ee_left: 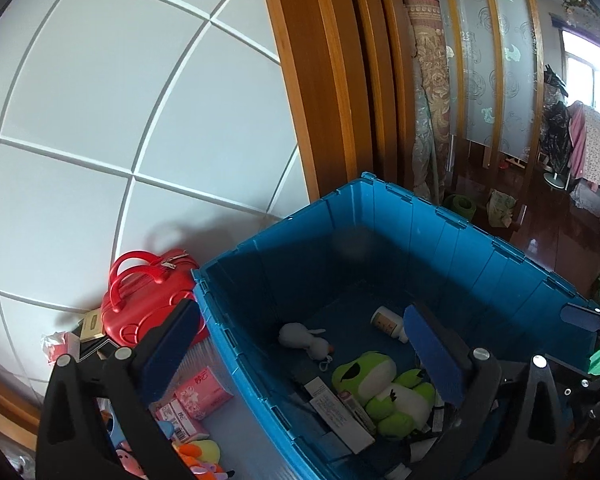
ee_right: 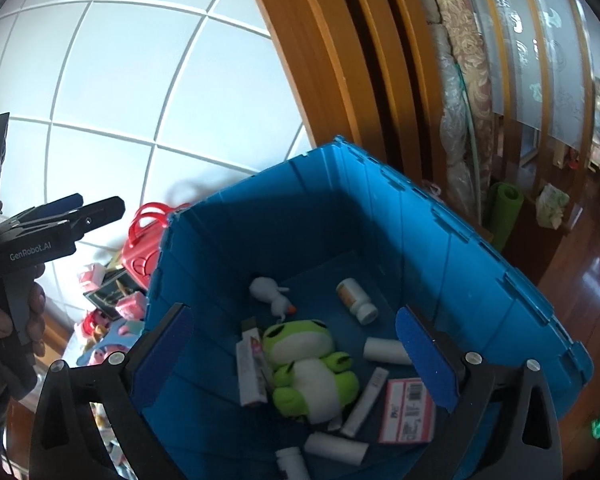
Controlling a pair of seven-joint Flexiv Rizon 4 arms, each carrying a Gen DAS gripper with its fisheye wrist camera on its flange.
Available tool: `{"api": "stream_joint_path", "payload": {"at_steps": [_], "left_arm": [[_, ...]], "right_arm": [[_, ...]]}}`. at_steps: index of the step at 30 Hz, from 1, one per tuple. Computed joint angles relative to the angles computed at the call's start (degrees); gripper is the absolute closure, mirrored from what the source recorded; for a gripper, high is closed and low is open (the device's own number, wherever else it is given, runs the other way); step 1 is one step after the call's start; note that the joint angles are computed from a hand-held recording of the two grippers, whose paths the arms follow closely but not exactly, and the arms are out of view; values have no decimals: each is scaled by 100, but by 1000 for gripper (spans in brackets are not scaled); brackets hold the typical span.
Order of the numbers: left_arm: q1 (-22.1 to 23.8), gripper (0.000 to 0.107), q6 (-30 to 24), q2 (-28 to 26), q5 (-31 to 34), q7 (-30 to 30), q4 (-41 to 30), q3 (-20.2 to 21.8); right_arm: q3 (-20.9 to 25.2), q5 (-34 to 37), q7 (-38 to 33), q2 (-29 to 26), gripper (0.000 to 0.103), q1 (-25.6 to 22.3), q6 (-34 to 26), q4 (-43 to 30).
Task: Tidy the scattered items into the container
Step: 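Move both tools back to the pile on the table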
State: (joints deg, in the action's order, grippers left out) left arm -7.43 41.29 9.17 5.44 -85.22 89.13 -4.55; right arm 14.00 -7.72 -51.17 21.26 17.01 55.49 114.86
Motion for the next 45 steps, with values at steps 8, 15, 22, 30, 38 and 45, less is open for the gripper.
{"api": "stream_joint_path", "payload": {"at_steps": [8,15,22,30,38,45], "left_arm": [[212,4,-17,630,-91,-58,529,263],[555,4,-209,1283,-140,-73,1030,461],[891,4,-366,1916,-277,132,1549,764],[1395,4,-704,2765,-354,203,2174,1141],[1880,4,-1104,3352,-360,349,2383,1470],[2311,4,-1347,3700,-186,581,2502,1715]], "right_arm": [[318,-313,208,-128,0,201,-48,-273],[551,-568,366,-241,0,499,-186,-500],[767,-811,496,-483,0,876,-418,-789],[1001,-1138,742,-819,0,1341,-533,-1097],[1141,-1398,979,-1122,0,1812,-725,-1389],[1244,-1599,1203,-1257,0,2148,-1027,-1588]]}}
